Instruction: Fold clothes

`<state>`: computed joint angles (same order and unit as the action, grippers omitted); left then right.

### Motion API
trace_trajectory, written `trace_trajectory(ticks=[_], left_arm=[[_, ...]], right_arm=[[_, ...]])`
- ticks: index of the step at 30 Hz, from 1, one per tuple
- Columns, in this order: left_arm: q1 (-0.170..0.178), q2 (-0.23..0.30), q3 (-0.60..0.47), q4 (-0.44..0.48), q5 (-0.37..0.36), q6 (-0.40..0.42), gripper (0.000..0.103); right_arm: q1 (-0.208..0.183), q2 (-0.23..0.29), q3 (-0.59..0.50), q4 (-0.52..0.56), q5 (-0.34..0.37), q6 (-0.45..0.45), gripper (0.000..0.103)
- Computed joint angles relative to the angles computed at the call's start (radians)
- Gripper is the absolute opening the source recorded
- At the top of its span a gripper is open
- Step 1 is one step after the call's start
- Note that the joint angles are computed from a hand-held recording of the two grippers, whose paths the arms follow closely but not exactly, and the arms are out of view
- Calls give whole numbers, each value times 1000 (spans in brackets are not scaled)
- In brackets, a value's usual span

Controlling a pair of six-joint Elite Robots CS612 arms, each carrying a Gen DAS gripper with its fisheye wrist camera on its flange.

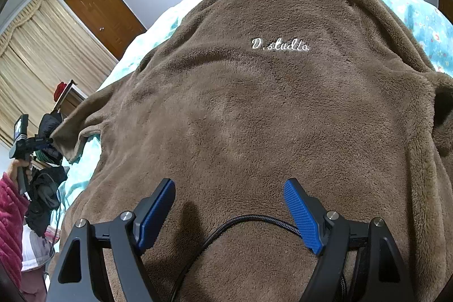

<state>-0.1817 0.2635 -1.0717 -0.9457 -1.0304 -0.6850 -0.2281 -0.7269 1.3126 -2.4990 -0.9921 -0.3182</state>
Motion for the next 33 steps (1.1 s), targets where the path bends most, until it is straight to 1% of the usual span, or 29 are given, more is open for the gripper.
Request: trace_trajectory(ticks=[5,8,10,13,15,17,19,22,25,28,30,33], left_arm=[[-13,8,34,-57,-51,39,54],[-24,11,54,-135,-101,99,55],[-33,12,72,-196,-141,138,60],[-44,1,125,-268,-171,179,66],[-48,-16,181,-279,-165,180,67],[-49,-35,248,-259,-149,166,69],[-46,-37,280,-248,-156,141,72],[-45,-27,265,-252,-161,103,73],[-45,-32,252,-228,-174,81,73],[-53,-31,207,-217,-179,80,73],[-63,-25,165,-227,-193,92,73],[-84,-10,88,-256,-250,122,74]], right_arm=[[-2,2,-4,8,6,-2,81],[-4,3,-8,15,11,-3,81],[-5,4,-10,19,14,-3,81],[-6,4,-11,22,16,-5,81],[-6,4,-11,22,16,-5,81],[-6,4,-11,22,18,-3,81],[-7,5,-11,21,21,-1,81],[-8,6,-11,20,26,0,81],[-9,8,-11,17,32,1,81],[-11,6,-4,2,43,7,81],[-14,3,4,-16,56,16,81],[-23,-4,17,-49,83,42,81]])
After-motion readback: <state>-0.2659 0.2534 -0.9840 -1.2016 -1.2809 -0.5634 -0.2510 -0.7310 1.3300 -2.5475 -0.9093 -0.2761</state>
